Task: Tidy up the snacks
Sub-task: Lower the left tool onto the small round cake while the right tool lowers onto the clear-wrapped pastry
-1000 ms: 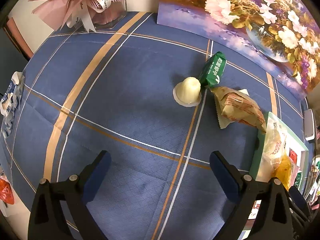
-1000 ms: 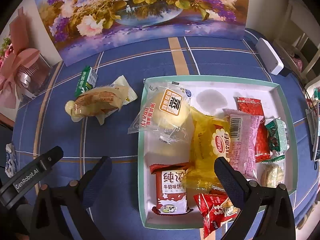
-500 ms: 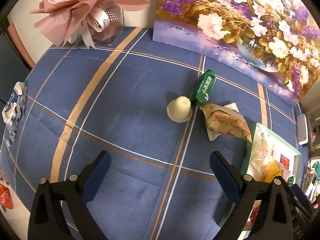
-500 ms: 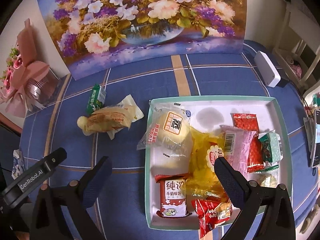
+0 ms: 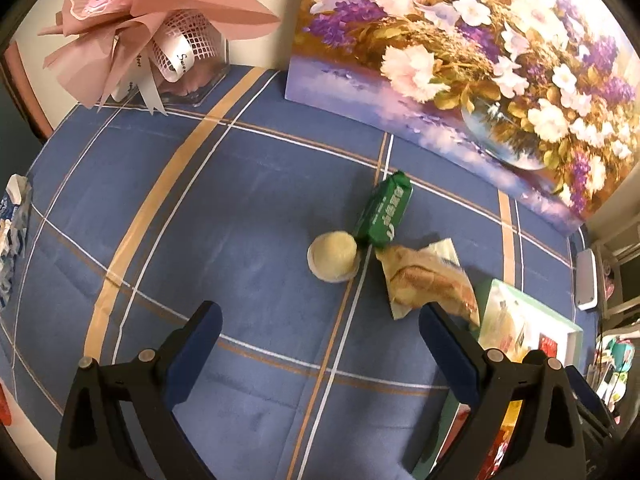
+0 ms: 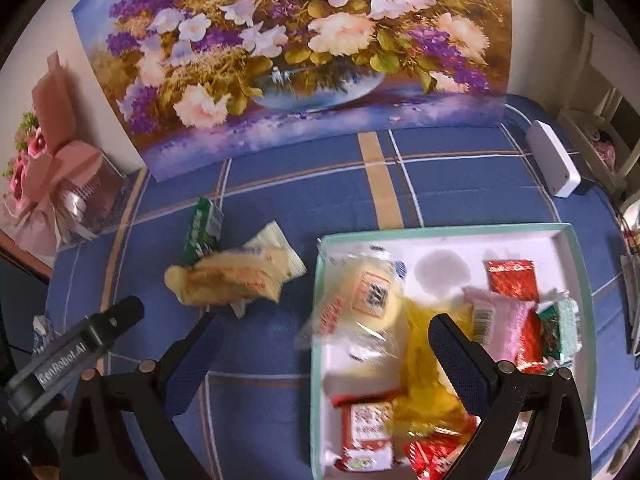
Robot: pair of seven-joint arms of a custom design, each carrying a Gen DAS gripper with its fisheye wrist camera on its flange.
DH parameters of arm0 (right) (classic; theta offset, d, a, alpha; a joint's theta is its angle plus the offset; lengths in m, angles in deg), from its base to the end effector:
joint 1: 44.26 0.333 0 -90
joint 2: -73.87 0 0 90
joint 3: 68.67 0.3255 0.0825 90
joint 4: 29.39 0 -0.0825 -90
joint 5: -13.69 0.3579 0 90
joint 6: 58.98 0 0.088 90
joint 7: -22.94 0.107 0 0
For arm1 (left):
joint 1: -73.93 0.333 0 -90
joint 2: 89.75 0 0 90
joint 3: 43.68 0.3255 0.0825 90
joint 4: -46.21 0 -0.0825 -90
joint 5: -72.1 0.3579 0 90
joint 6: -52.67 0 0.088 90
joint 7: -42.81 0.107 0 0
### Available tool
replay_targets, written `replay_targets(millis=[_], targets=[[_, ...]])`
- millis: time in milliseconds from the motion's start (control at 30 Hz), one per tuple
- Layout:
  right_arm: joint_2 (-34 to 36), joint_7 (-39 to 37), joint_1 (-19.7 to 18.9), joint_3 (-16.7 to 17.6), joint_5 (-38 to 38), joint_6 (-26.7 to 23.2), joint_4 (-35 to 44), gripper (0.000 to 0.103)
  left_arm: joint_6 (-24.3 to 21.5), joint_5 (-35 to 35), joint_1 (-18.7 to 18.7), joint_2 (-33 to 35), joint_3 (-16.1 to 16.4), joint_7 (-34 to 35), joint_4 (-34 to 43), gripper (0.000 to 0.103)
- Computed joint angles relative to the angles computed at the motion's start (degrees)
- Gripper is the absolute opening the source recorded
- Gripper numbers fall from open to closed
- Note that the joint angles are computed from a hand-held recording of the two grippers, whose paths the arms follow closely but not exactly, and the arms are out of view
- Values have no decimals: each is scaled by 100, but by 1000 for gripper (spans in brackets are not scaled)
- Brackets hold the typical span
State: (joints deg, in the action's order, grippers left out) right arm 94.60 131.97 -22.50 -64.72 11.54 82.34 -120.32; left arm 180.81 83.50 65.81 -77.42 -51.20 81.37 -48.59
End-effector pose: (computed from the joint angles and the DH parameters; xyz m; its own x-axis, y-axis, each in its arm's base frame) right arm 0.6200 0.2906 0.5039 0.1648 -0.9746 -0.1517 -0.8784 -0.0751 -0.4719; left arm 0.6168 -0.1586 0.5399 0.4784 -0.8607 0.1744 -0.7887 -0.5084 -0.3456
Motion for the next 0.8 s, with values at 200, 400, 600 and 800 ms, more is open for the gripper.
replay_targets(millis=[200,400,600,800], targets=[[384,-48,33,56,167,-40,474,103,-10,23,29,182,54,-30,147,99],[666,-131,96,46,183,-3,795,103,60,-1,62,448,100,-40,283,99],[934,-33,126,21,253,84,1094,103,224,31,72,606,164,-67,293,98],[1255,9,178,13,298,128,1495,103,564,21,109,791,171,101,323,90]])
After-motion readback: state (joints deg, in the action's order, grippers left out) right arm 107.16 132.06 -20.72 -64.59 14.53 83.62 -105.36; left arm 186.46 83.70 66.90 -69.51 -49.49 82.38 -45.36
